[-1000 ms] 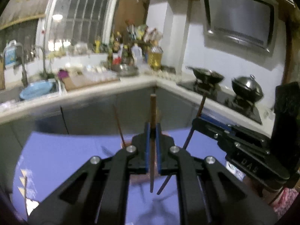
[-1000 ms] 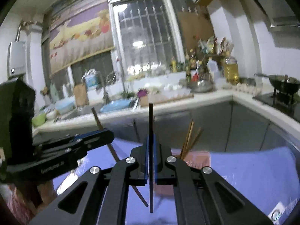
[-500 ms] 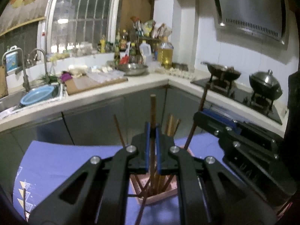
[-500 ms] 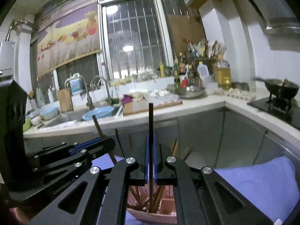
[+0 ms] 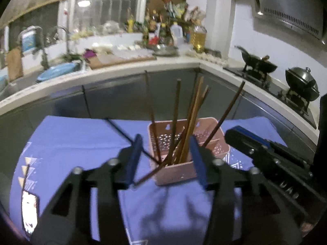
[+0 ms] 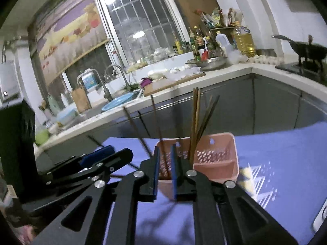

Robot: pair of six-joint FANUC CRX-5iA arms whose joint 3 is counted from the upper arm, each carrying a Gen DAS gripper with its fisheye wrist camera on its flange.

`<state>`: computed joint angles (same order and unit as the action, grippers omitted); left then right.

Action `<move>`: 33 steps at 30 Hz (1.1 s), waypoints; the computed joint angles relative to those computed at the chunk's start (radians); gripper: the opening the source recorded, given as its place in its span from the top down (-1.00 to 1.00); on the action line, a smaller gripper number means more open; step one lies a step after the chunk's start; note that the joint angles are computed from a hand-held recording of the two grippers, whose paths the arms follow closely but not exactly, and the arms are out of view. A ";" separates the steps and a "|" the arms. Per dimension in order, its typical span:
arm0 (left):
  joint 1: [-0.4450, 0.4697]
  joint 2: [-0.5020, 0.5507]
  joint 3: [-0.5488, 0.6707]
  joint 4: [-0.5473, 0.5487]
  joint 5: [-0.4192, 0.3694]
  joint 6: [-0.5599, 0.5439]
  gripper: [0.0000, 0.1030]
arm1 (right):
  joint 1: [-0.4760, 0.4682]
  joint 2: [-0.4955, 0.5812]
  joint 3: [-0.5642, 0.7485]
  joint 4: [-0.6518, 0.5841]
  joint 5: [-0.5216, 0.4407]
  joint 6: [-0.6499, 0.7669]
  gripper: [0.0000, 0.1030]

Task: Organize utensils

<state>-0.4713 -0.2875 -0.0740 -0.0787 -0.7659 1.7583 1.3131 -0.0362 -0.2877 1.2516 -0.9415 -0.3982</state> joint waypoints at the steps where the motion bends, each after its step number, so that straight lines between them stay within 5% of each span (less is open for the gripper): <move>1: -0.015 -0.019 -0.007 -0.036 0.000 0.028 -0.08 | 0.025 -0.011 -0.019 0.024 -0.019 -0.048 0.55; 3: -0.061 -0.067 -0.023 -0.130 -0.013 0.092 -0.14 | 0.066 -0.021 -0.044 0.046 -0.057 -0.113 0.16; 6: -0.112 -0.131 -0.066 -0.214 -0.039 0.156 -0.21 | 0.148 -0.031 -0.084 0.035 -0.128 -0.224 -0.03; 9: -0.166 -0.185 -0.110 -0.301 -0.089 0.230 -0.24 | 0.225 -0.020 -0.094 -0.073 -0.184 -0.299 -0.15; 17: -0.255 -0.269 -0.258 -0.321 -0.246 0.304 -0.29 | 0.380 0.047 -0.048 -0.396 -0.263 -0.386 -0.22; 21: -0.317 -0.293 -0.288 -0.357 -0.309 0.352 -0.33 | 0.435 0.089 0.013 -0.423 -0.404 -0.368 -0.29; 25: -0.360 -0.306 -0.284 -0.406 -0.341 0.408 -0.62 | 0.478 0.141 0.055 -0.328 -0.534 -0.361 -0.43; 28: -0.392 -0.333 -0.298 -0.423 -0.337 0.434 -0.81 | 0.482 0.156 0.057 -0.288 -0.514 -0.302 -0.68; 33: -0.442 -0.307 -0.267 -0.493 -0.392 0.486 -0.88 | 0.457 0.125 0.016 -0.292 -0.410 -0.306 -0.73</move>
<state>-0.9129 -0.5948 -0.3409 -0.5715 -1.1575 2.2448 1.7706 0.0891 -0.2716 0.9594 -1.3517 -0.7045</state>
